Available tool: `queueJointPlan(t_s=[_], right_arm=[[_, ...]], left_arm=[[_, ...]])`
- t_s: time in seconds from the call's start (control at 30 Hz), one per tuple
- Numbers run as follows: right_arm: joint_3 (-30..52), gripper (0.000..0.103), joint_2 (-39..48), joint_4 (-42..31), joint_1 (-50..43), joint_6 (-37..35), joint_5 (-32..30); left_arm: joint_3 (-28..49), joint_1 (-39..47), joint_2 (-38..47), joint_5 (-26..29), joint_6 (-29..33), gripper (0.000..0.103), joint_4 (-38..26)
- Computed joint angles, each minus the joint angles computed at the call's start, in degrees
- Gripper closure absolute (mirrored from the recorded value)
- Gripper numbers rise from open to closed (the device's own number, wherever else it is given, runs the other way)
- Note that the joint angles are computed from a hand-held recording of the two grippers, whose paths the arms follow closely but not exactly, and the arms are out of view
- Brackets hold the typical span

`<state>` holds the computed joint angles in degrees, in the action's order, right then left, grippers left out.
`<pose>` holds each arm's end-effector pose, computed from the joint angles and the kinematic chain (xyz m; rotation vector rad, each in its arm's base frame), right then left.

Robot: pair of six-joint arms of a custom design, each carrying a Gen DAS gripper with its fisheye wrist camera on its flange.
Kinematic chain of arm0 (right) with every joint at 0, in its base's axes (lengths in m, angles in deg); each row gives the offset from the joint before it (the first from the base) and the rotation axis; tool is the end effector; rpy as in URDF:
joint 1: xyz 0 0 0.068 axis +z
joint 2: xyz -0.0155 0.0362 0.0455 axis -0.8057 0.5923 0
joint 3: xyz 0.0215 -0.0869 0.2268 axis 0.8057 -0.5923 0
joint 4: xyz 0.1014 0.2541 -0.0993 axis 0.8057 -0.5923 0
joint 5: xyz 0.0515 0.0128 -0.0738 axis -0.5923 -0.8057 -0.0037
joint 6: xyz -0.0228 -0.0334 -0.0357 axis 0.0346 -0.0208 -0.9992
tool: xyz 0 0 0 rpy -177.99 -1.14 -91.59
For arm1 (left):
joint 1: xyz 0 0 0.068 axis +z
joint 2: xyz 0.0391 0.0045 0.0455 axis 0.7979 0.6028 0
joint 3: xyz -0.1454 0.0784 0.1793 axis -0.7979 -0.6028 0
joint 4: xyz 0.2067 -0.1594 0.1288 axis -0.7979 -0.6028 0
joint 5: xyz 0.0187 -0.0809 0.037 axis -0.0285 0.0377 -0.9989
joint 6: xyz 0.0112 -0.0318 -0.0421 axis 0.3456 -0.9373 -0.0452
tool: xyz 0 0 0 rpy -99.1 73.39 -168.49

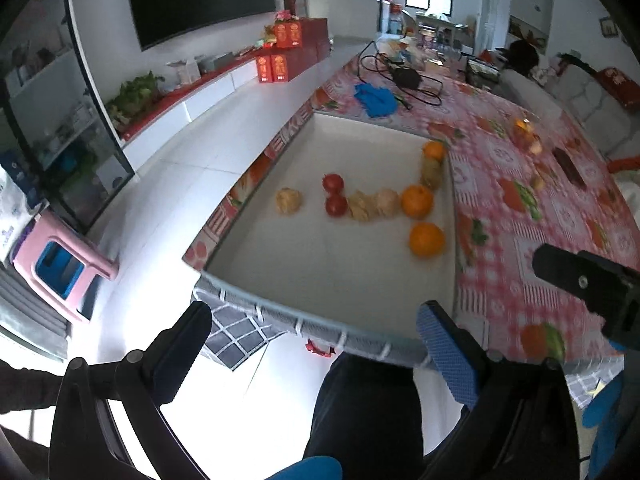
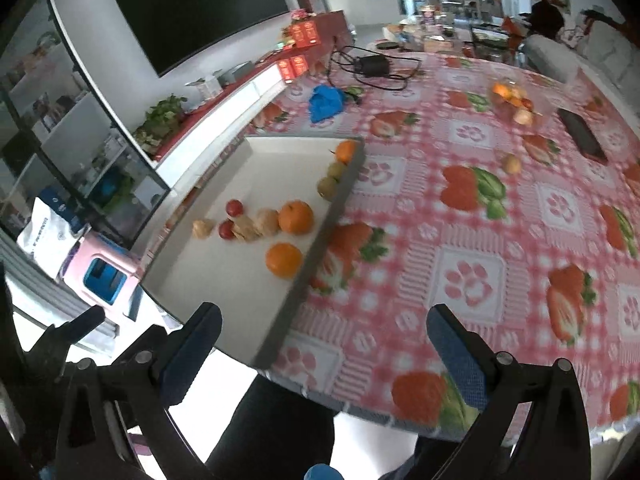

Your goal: Organize fruits

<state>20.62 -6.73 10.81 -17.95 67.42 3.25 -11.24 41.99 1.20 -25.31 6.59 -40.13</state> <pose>0.2335 0.1638 0.2797 -0.0248 2.5078 0.3899 0.2066 -0.0344 0.2777 -0.0167 2.5205 0.0476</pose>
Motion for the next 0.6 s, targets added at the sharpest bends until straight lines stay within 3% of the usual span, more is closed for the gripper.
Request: queueJointPlan(t_s=[0.37,0.6], right_arm=[[14.7,0.0,16.4,-5.3,-3.4,-11.8,-4.4],[15.9,0.0,17.8,-5.6,-8.7,-15.9,-7.6]], left_arm=[[6.0,-0.2,15.9,-3.3,0.9,0.0,3.5],[10.4,0.1,22.6,-0.3,0.7,0.0,4.7]])
